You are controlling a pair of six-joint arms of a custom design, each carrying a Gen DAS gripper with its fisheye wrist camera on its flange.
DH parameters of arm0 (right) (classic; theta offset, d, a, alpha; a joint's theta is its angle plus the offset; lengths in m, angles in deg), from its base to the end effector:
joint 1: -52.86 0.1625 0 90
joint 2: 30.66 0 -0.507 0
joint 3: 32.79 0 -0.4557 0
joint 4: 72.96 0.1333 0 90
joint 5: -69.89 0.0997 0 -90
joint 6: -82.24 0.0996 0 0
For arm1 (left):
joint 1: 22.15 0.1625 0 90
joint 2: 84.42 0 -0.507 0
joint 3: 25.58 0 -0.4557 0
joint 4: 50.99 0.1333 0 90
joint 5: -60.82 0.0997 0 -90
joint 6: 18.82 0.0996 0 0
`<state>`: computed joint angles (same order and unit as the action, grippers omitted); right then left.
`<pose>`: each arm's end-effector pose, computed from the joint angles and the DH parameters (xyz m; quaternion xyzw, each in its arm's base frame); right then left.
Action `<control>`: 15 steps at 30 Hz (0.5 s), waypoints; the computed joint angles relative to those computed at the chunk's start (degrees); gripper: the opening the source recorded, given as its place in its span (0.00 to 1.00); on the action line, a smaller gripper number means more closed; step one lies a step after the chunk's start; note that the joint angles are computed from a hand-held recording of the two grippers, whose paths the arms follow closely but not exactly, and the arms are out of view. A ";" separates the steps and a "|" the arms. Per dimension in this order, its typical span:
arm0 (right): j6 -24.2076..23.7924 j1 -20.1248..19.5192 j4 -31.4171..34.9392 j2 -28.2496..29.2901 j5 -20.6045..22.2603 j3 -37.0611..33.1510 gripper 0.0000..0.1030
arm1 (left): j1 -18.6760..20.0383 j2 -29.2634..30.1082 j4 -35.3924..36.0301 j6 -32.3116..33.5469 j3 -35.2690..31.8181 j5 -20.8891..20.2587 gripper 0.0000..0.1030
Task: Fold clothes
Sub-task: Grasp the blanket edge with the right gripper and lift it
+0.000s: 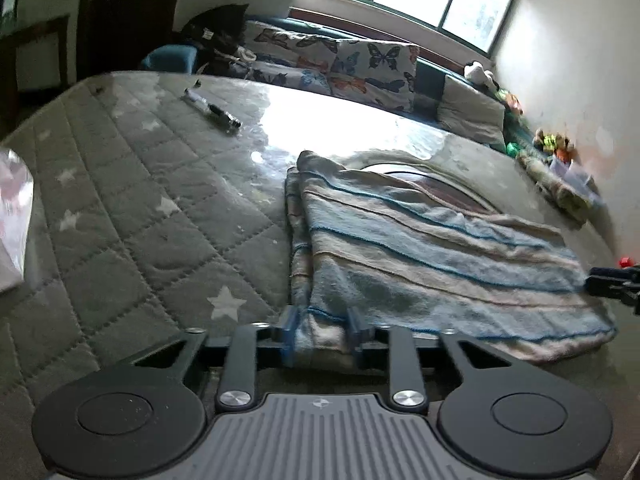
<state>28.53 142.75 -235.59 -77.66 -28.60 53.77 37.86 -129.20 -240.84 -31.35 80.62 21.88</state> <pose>0.1170 -0.8346 0.2149 0.4122 -0.8628 0.2210 0.1917 -0.1648 -0.7072 0.1324 -0.0109 0.8637 -0.4243 0.2716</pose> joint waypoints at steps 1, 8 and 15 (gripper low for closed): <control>0.18 0.37 1.05 0.40 0.09 -0.64 0.33 | -0.11 -0.05 -0.88 -0.18 0.20 -0.11 0.13; 0.80 3.72 9.08 4.14 2.23 -6.35 0.33 | -1.90 0.57 -8.35 2.39 0.22 -0.49 0.09; 4.23 7.01 19.49 10.04 4.46 -14.63 0.38 | -3.01 2.45 -11.96 5.45 -2.10 -2.89 0.08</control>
